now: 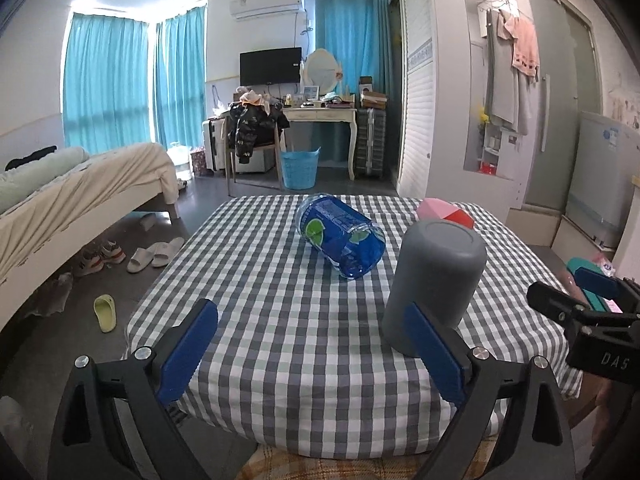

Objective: Flip cup upside down
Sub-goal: 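Open the left gripper and hold both tools still beside the cup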

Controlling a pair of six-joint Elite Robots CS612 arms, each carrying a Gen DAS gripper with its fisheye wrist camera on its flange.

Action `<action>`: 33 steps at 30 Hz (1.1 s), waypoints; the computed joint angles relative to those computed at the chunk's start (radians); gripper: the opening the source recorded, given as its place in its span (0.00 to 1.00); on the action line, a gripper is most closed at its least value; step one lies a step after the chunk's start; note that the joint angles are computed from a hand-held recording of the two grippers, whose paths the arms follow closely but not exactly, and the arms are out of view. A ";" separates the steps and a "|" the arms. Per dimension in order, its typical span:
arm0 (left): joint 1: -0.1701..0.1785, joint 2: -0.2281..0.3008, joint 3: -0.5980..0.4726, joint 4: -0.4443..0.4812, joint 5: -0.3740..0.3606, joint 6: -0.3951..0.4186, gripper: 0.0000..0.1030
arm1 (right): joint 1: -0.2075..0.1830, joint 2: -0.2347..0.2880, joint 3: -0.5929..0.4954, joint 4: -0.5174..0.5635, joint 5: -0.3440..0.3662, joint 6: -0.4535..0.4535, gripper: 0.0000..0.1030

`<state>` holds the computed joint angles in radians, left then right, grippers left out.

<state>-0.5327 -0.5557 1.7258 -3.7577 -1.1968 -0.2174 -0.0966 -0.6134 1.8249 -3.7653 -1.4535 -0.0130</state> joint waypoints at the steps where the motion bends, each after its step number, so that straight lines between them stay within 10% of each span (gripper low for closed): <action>1: 0.000 0.000 0.000 0.003 0.000 0.000 0.95 | 0.002 -0.001 0.001 0.005 0.000 -0.002 0.97; 33: -0.004 0.006 0.000 -0.011 0.014 0.024 0.95 | 0.003 0.006 -0.003 0.017 0.005 -0.002 0.99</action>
<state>-0.5363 -0.5500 1.7255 -3.7688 -1.1828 -0.1934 -0.0939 -0.6074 1.8215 -3.7479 -1.4489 -0.0150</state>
